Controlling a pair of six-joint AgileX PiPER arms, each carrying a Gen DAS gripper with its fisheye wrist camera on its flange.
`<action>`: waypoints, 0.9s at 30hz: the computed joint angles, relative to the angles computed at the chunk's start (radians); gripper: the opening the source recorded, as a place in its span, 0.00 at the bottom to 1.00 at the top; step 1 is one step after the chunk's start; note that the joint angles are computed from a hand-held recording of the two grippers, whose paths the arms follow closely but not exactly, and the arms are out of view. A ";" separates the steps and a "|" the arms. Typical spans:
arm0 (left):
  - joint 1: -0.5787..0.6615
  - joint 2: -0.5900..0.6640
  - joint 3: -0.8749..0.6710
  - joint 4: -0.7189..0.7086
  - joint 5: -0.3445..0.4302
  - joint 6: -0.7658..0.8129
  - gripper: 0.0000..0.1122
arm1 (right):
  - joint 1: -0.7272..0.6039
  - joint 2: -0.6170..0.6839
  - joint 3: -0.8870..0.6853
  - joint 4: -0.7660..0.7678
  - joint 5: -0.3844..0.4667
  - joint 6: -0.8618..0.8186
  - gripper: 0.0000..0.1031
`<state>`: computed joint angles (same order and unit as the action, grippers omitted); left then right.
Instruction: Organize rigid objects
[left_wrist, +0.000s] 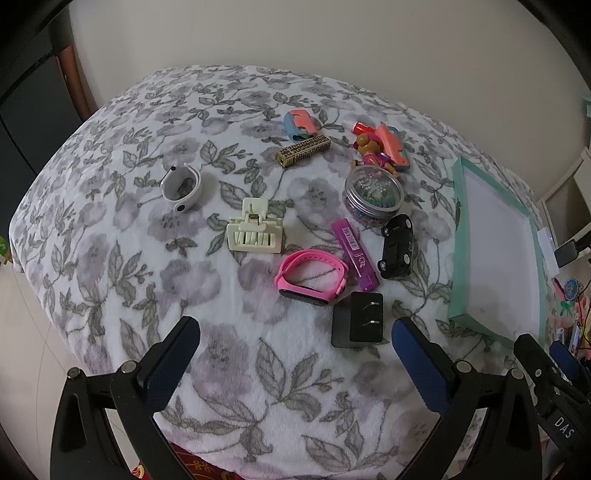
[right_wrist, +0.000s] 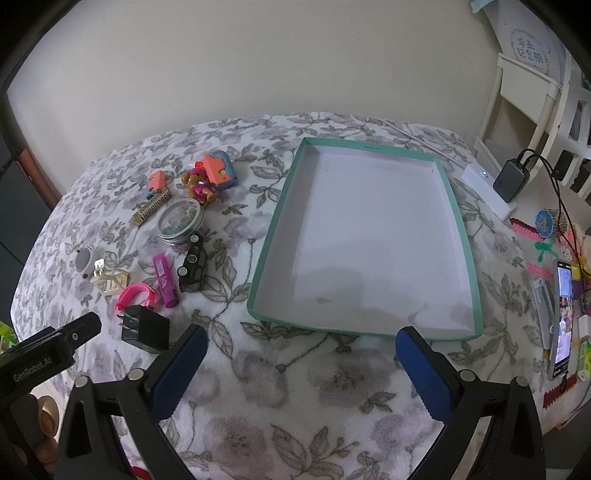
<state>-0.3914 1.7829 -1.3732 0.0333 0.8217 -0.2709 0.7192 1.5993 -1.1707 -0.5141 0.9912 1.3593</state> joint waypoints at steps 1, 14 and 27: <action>0.000 0.000 0.001 0.000 -0.001 0.000 0.92 | 0.000 -0.002 0.002 0.000 -0.001 0.001 1.00; 0.004 0.013 -0.010 -0.005 0.013 -0.002 0.92 | -0.003 -0.002 0.009 0.003 -0.003 0.000 1.00; 0.013 0.017 -0.010 -0.023 0.014 0.011 0.92 | -0.005 0.006 0.004 0.015 0.002 -0.009 1.00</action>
<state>-0.3789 1.8004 -1.3831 0.0102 0.8359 -0.2598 0.7139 1.6054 -1.1672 -0.4993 0.9932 1.3507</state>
